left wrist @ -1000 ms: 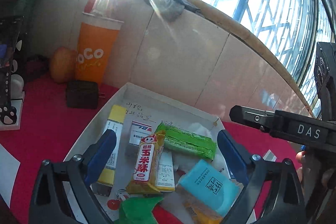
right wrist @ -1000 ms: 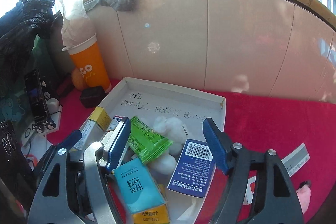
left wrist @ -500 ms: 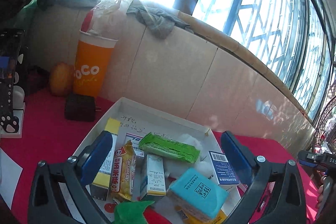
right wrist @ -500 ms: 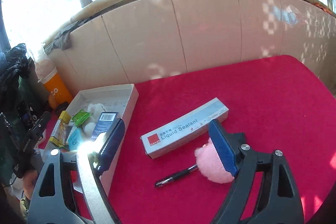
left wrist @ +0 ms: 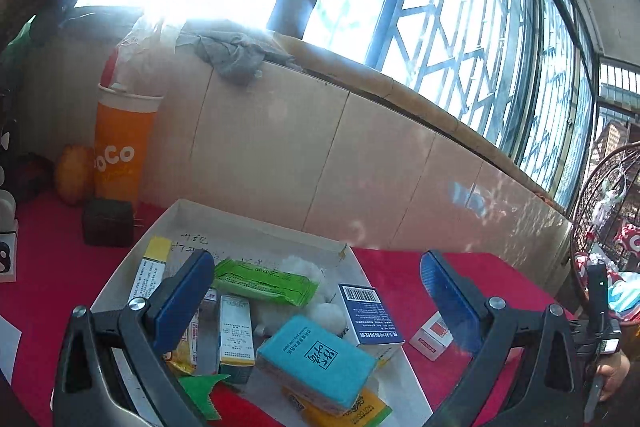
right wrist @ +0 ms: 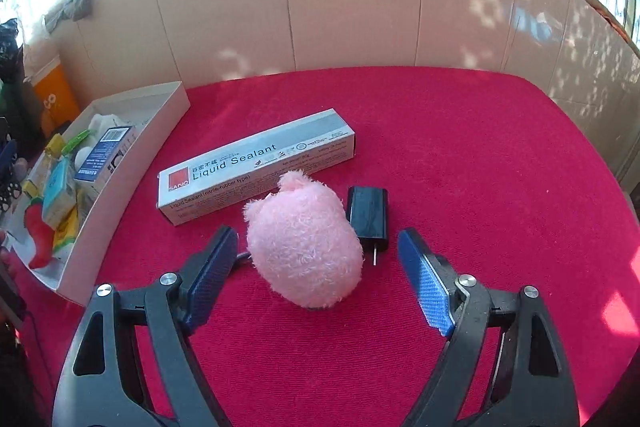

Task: Organize objects
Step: 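Reach left tool to black pen while right tool reaches pink plush keychain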

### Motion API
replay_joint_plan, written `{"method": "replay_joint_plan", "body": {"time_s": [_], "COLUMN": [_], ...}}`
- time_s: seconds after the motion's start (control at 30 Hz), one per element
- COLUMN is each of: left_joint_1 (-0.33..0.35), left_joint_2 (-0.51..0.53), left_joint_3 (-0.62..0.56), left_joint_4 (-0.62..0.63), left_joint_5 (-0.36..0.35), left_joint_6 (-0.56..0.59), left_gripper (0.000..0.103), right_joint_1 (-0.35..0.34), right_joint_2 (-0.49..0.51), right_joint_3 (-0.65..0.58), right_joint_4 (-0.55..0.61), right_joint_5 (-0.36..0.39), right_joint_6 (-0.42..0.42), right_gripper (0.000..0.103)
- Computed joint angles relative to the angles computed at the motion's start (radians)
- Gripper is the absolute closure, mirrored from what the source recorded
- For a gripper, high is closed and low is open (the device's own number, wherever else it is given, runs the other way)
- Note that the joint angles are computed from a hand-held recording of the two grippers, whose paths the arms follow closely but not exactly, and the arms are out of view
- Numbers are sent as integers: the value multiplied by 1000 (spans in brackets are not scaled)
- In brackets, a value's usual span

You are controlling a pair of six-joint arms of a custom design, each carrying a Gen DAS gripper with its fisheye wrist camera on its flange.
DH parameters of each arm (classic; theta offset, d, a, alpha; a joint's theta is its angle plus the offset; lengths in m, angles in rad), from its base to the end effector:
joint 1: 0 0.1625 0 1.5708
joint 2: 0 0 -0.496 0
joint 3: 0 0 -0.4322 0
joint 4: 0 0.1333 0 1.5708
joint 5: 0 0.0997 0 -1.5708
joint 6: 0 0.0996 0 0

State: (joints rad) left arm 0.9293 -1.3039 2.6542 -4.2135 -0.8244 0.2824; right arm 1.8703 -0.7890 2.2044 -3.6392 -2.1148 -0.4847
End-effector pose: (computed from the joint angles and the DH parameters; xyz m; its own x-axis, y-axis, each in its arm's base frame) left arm -0.0323 -0.3791 0.2950 -0.8943 -0.0191 -0.4471 0.4307 0.2348 -0.8714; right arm 0.2396 -0.4988 0.0804 -0.6963 -0.3111 0.6468 -0.6315 0.6939 -0.3460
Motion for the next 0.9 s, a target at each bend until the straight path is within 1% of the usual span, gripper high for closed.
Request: {"method": "replay_joint_plan", "body": {"time_s": [0.07, 0.17, 0.2, 0.23, 0.27, 0.37, 0.4, 0.53, 0.63, 0.67, 0.7, 0.73, 0.77, 0.83, 0.9], "left_joint_1": [-13, -37, -46, -57, -65, -79, -85, -127, -140, -143, -145, -140, -136, -112, -97], "left_joint_2": [-7, -2, 4, 10, 15, 30, 41, 114, 157, 169, 181, 193, 207, 224, 233], "left_joint_3": [9, 18, 20, 20, 22, 24, 21, 4, -19, -31, -46, -62, -80, -119, -157], "left_joint_4": [13, 33, 41, 59, 82, 164, 198, 324, 443, 486, 527, 575, 615, 709, 804], "left_joint_5": [-29, -65, -69, -70, -79, -139, -149, -127, -159, -160, -160, -167, -168, -185, -177], "left_joint_6": [-1, 15, 22, 22, 16, -16, -22, -41, -75, -81, -86, -89, -100, -127, -165], "left_gripper": [0, 0, 0, 0, 0, 0, 0, 0, 0, 0, 0, 0, 0, 3, 15], "right_joint_1": [11, 14, 15, 16, 13, 5, 1, -38, -89, -106, -131, -160, -175, -188, -193], "right_joint_2": [40, 73, 85, 96, 93, 64, 50, -29, -78, -90, -119, -153, -168, -178, -182], "right_joint_3": [-23, -41, -45, -44, -38, -9, 6, 85, 127, 135, 144, 157, 163, 163, 163], "right_joint_4": [-23, -19, -31, -56, -62, -56, -63, -113, -157, -161, -123, -94, -81, -60, -49], "right_joint_5": [-46, -83, -101, -114, -105, -91, -86, -63, -63, -64, -36, 27, 57, 87, 104], "right_joint_6": [-29, -57, -75, -98, -109, -122, -122, -72, -44, -38, 10, 54, 76, 94, 101], "right_gripper": [20, 20, 22, 44, 49, 51, 51, 51, 51, 51, 50, 50, 50, 50, 49]}}
